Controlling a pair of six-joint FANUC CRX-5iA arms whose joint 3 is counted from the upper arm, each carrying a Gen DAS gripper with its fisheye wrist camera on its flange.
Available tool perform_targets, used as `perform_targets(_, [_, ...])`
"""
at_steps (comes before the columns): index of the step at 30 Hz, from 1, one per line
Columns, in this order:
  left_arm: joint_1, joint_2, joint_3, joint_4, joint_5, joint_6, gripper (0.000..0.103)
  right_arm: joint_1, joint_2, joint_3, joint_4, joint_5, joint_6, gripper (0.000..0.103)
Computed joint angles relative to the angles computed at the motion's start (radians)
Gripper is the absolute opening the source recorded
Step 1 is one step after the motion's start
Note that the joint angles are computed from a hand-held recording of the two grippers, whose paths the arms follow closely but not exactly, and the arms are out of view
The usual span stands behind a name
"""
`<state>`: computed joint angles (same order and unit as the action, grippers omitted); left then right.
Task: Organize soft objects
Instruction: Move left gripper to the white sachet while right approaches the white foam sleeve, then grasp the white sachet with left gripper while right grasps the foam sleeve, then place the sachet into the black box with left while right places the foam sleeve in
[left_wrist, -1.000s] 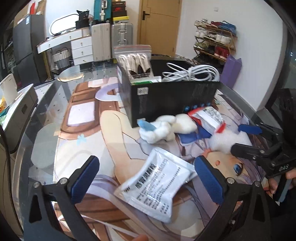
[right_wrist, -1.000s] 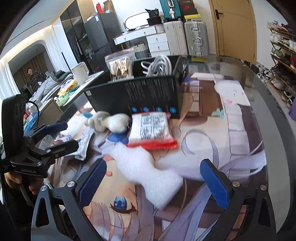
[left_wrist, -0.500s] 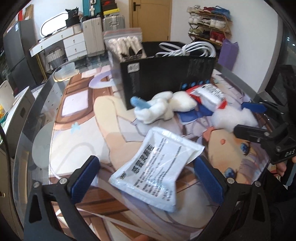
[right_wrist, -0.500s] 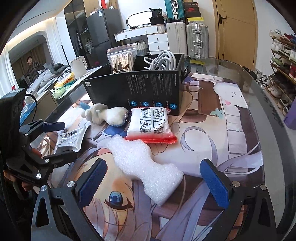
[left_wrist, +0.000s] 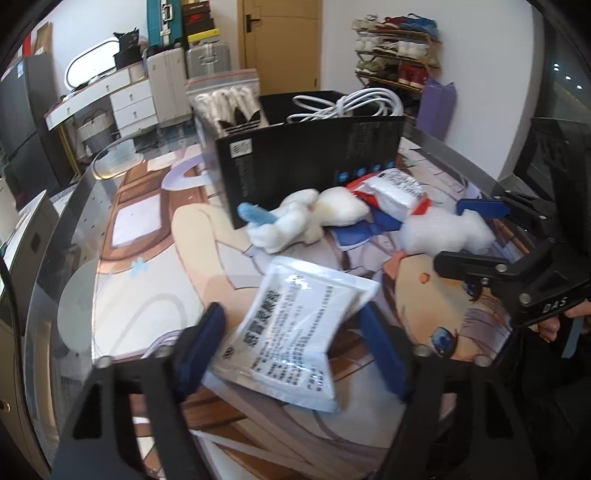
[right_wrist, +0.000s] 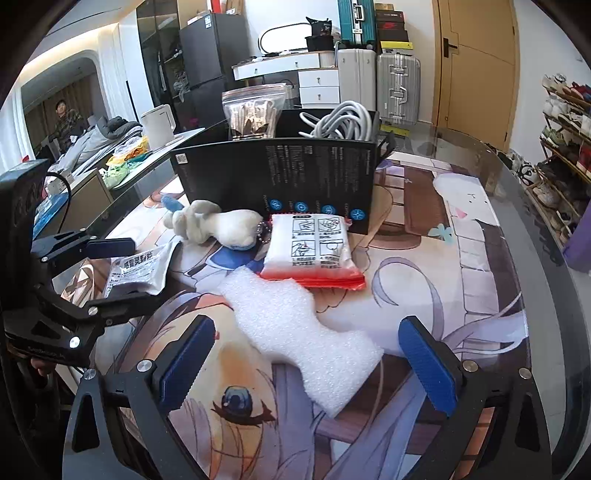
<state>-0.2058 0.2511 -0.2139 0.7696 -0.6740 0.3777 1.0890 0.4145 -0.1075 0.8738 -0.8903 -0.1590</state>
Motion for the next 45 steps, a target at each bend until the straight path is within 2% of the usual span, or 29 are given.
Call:
perform_targets(4, [0.002,-0.005,-0.005,0.017,-0.017,-0.02,0.049,0.002,-0.006,-0.009,0.005,0.003,0.008,0.089])
perform_targets(8, [0.007,-0.006,-0.001,0.023,-0.042,-0.021,0.045,0.0,-0.016,-0.023,0.014,0.018,0.008,0.071])
perform_targets(11, [0.01,-0.006,0.001,0.029,-0.061,-0.028,0.043,-0.003,-0.028,-0.04,0.021,0.034,0.007,0.067])
perform_targets(17, [0.014,-0.01,-0.005,0.057,-0.076,-0.045,0.043,0.0,-0.051,-0.078,0.069,0.053,-0.039,0.067])
perform_targets(23, [0.02,-0.019,-0.023,0.129,-0.095,-0.085,0.043,0.007,-0.071,-0.099,0.116,0.046,-0.073,0.067])
perform_targets(31, [0.017,-0.045,-0.039,0.237,-0.069,-0.091,0.043,0.01,-0.096,-0.105,0.162,0.017,-0.093,0.067])
perform_targets(39, [-0.01,-0.043,-0.01,0.313,0.004,-0.079,0.043,-0.003,-0.082,-0.042,0.18,-0.033,-0.014,0.067])
perform_targets(45, [-0.024,0.004,0.054,0.302,0.02,-0.023,0.043,-0.027,-0.052,0.028,0.172,-0.055,0.078,0.067])
